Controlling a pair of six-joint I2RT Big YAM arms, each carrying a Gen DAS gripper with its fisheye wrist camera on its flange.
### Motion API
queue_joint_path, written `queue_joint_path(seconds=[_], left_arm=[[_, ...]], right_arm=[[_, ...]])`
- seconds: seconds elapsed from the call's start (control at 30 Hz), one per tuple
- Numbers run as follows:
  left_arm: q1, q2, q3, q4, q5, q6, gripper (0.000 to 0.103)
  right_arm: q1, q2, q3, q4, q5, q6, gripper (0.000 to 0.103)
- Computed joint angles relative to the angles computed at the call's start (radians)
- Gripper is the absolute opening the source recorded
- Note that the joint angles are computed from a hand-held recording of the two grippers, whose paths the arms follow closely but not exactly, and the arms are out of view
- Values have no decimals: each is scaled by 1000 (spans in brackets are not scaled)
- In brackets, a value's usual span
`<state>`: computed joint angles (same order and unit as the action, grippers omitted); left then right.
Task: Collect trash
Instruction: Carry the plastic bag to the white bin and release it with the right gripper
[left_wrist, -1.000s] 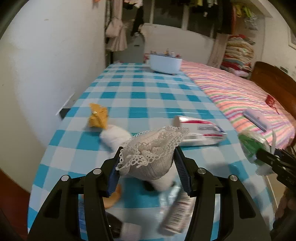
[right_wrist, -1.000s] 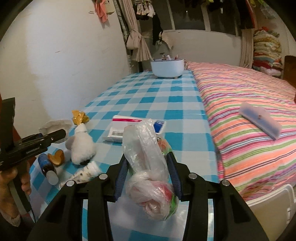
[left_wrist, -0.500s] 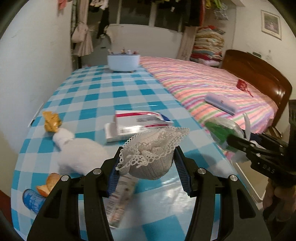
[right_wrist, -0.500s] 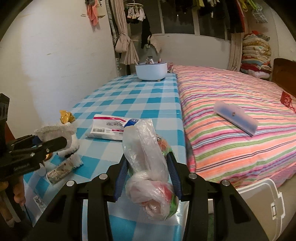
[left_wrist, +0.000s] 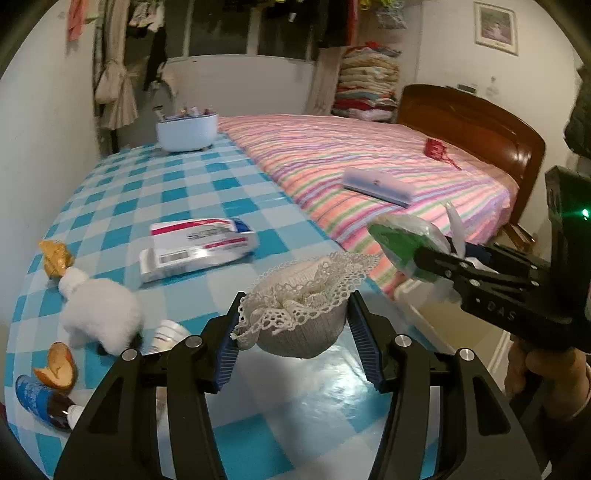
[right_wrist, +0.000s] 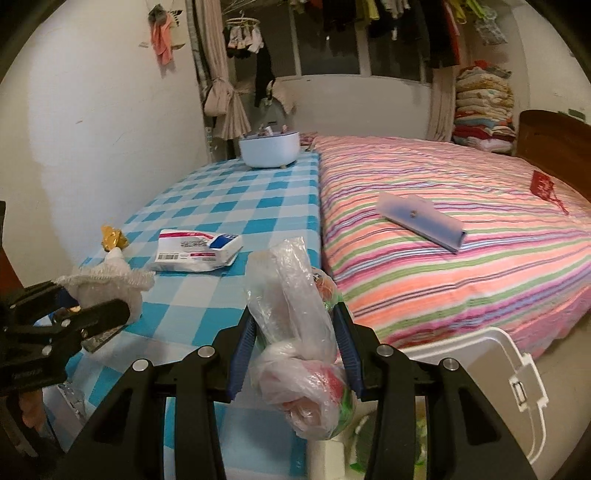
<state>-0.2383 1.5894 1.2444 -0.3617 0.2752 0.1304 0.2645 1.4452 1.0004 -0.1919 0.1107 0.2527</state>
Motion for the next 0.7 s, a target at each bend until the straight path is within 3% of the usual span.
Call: queue_joint_path(seconds=[0.7], left_arm=[[-123, -4, -24, -14, 36, 43, 54]], right_arm=[[-95, -126, -174, 53, 25, 140, 43]])
